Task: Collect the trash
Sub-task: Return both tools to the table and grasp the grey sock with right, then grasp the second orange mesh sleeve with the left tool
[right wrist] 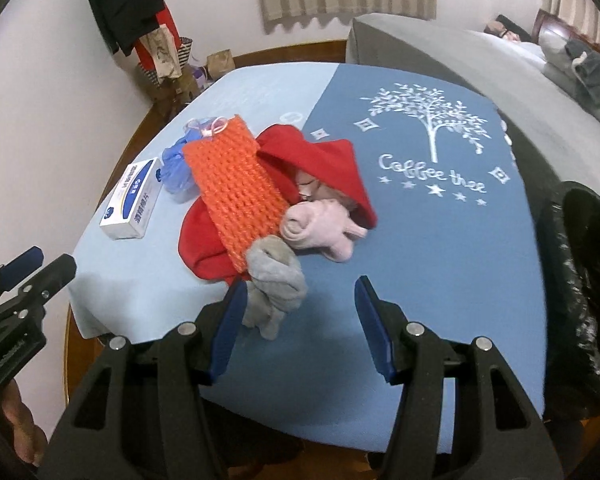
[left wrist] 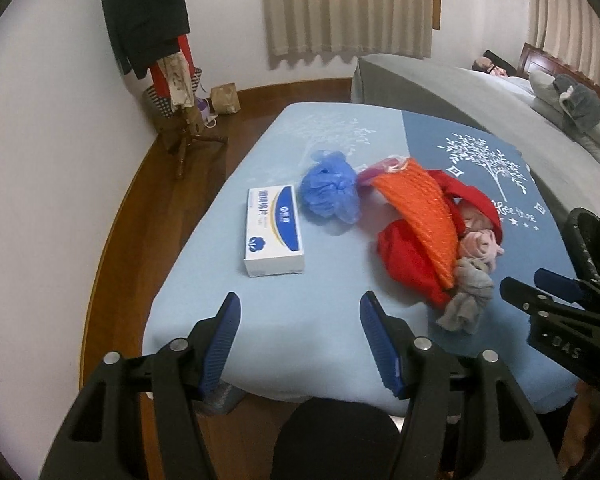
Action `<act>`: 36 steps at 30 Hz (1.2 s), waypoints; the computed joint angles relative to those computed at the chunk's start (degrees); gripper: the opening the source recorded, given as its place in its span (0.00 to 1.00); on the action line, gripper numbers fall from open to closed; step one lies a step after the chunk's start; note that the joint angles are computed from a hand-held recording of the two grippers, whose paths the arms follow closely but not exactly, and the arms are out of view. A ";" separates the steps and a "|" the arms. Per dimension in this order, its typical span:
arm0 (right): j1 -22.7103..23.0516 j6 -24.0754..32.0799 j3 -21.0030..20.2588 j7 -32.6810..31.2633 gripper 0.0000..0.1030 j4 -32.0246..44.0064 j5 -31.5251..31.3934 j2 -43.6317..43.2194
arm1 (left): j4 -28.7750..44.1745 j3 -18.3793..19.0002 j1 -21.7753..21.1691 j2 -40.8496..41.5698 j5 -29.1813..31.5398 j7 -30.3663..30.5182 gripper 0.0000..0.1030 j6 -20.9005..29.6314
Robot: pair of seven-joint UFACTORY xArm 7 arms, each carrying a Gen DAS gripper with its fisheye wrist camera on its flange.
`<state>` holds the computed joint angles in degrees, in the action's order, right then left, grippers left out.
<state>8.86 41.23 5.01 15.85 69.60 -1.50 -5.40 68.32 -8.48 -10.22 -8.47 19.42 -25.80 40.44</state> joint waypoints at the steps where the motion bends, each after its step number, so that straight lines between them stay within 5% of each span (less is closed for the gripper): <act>1: 0.08 -0.08 0.11 0.11 0.53 0.52 -0.11 0.87 | -0.19 0.07 0.12 0.07 0.34 -0.01 0.60 -0.39; 9: 0.91 0.82 0.13 -1.06 0.51 4.05 0.61 6.27 | 0.38 0.56 -0.01 1.92 -0.90 0.64 0.60 -0.52; 11: 0.82 1.73 0.00 -3.74 0.30 4.85 2.95 7.21 | 0.84 0.38 -0.37 2.51 -0.83 0.57 0.60 -0.48; 14: 0.52 1.13 -0.29 -5.89 0.26 4.29 5.41 6.50 | 1.55 0.17 -1.07 3.26 -1.04 0.63 0.60 -0.47; 36: -3.82 -0.57 -3.71 -13.45 0.24 -1.57 10.75 -2.88 | 12.42 -0.07 -8.63 12.92 -0.31 -0.72 0.60 1.34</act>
